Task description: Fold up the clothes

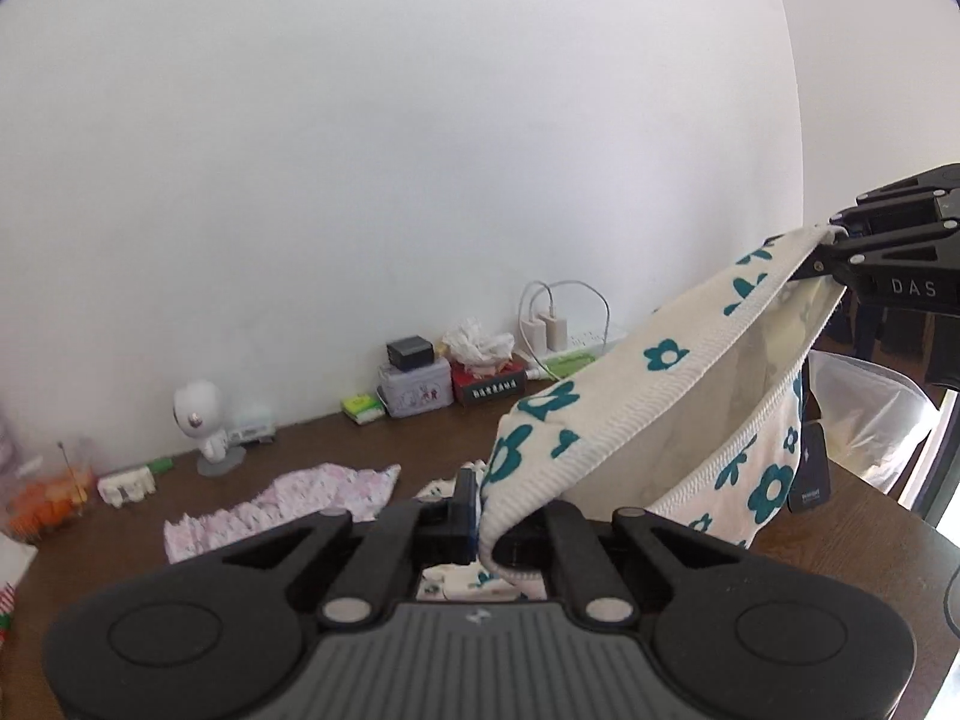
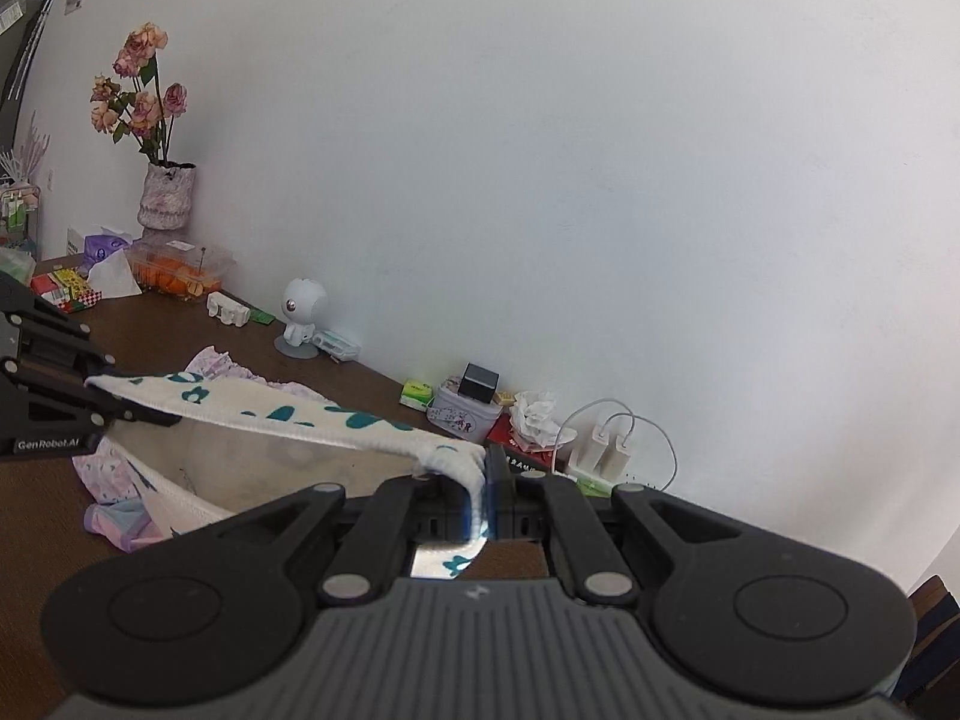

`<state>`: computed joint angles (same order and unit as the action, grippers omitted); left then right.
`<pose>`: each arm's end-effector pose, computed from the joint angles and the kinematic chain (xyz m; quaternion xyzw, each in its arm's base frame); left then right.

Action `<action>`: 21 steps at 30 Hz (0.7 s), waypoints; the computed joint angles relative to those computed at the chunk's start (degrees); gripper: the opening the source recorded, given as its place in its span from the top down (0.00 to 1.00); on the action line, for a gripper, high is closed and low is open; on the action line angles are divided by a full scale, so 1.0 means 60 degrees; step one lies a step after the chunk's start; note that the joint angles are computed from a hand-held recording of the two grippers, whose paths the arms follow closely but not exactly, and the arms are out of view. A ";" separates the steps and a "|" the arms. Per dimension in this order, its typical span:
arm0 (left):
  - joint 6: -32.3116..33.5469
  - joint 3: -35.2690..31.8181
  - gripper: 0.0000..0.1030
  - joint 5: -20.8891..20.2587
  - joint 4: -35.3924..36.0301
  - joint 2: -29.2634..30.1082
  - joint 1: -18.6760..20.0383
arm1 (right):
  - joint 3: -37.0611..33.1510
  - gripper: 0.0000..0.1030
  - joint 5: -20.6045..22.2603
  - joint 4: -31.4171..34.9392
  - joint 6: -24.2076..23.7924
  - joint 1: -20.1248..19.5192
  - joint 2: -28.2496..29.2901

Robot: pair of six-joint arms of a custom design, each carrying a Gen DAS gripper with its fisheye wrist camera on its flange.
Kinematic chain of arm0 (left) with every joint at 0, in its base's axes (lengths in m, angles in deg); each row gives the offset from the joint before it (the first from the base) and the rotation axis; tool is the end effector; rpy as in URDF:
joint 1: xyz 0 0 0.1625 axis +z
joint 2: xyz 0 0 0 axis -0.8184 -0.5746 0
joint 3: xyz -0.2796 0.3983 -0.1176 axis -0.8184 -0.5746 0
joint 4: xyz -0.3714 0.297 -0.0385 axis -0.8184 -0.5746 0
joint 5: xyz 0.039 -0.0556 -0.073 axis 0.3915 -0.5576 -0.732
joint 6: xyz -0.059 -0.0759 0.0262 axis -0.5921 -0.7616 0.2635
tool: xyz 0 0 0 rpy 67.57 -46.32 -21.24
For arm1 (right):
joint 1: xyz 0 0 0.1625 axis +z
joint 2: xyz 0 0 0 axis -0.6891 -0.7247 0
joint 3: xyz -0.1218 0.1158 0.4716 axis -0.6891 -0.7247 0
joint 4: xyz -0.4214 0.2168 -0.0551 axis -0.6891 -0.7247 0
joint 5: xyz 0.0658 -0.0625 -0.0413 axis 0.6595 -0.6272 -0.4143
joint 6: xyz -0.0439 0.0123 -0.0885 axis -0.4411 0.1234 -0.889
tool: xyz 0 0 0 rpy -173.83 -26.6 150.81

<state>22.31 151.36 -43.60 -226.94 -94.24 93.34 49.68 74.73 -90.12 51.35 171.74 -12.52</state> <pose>-0.2303 -0.4038 0.2391 0.5591 0.7442 -0.3402 0.1337 0.2916 -0.2979 0.2333 0.2429 -0.7011 0.4836 0.4643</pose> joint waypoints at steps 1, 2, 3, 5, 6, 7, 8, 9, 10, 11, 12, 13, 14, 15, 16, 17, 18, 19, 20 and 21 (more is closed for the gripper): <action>0.0230 -0.0132 0.97 0.0210 -0.0087 -0.0144 -0.0269 | -0.0153 0.96 0.0030 -0.0032 -0.0218 0.0182 -0.0085; 0.0480 -0.0273 0.97 0.0394 -0.0173 -0.0272 -0.0521 | -0.0302 0.96 0.0052 -0.0111 -0.0482 0.0360 -0.0164; 0.0690 -0.0432 0.97 0.0559 -0.0219 -0.0370 -0.0738 | -0.0430 0.96 0.0069 -0.0408 -0.0985 0.0549 -0.0239; 0.0994 -0.0882 0.97 0.0937 -0.0312 -0.0443 -0.1145 | -0.0696 0.96 0.0037 -0.1010 -0.1979 0.0895 -0.0362; 0.1124 -0.1134 0.97 0.1114 -0.0367 -0.0423 -0.1310 | -0.0882 0.96 -0.0005 -0.1213 -0.2311 0.1038 -0.0405; 0.1223 -0.1437 0.97 0.1328 -0.0434 -0.0350 -0.1467 | -0.1090 0.96 -0.0059 -0.1394 -0.2602 0.1151 -0.0434; 0.1321 -0.1710 0.97 0.1505 -0.0500 -0.0251 -0.1580 | -0.1281 0.96 -0.0105 -0.1682 -0.3017 0.1232 -0.0441; 0.1347 -0.2044 0.97 0.1683 -0.0532 -0.0098 -0.1673 | -0.1536 0.96 -0.0140 -0.1779 -0.3226 0.1242 -0.0421; 0.1357 -0.2410 0.96 0.1864 -0.0556 0.0079 -0.1757 | -0.1795 0.96 -0.0180 -0.1877 -0.3431 0.1251 -0.0394; 0.1271 -0.2750 0.96 0.1993 -0.0431 0.0249 -0.1794 | -0.2067 0.96 -0.0208 -0.1926 -0.3584 0.1245 -0.0348; 0.1152 -0.3083 0.96 0.2104 -0.0254 0.0417 -0.1816 | -0.2402 0.96 -0.0133 -0.1675 -0.3445 0.1152 -0.0236; 0.1070 -0.3388 0.96 0.2252 -0.0114 0.0651 -0.1810 | -0.2745 0.96 -0.0054 -0.1418 -0.3302 0.1062 -0.0117; 0.0997 -0.3688 0.96 0.2412 0.0024 0.0903 -0.1795 | -0.3096 0.96 0.0029 -0.1156 -0.3157 0.0976 0.0009; 0.0907 -0.3949 0.96 0.2607 0.0215 0.1159 -0.1753 | -0.3456 0.96 0.0122 -0.0858 -0.2971 0.0881 0.0147; 0.0773 -0.4234 0.96 0.2838 0.0466 0.1478 -0.1673 | -0.3830 0.96 0.0263 -0.0348 -0.2527 0.0701 0.0327; 0.0622 -0.4521 0.96 0.3048 0.0723 0.1815 -0.1572 | -0.4195 0.96 0.0396 0.0195 -0.2041 0.0491 0.0526; 0.0471 -0.4766 0.96 0.3222 0.0907 0.2113 -0.1484 | -0.4517 0.96 0.0501 0.0584 -0.1669 0.0252 0.0729; 0.0347 -0.5080 0.97 0.3467 0.1023 0.2525 -0.1389 | -0.4765 0.96 0.0564 0.0718 -0.1473 0.0011 0.0914; 0.0329 -0.5333 0.97 0.3718 0.0955 0.2879 -0.1337 | -0.4903 0.96 0.0546 0.0539 -0.1570 -0.0197 0.1057; 0.0417 -0.5593 0.97 0.3918 0.0662 0.3248 -0.1306 | -0.4934 0.96 0.0476 -0.0041 -0.2066 -0.0348 0.1157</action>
<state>24.81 117.80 -20.10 -222.97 -74.76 85.51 20.07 77.59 -90.36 38.95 169.66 -5.58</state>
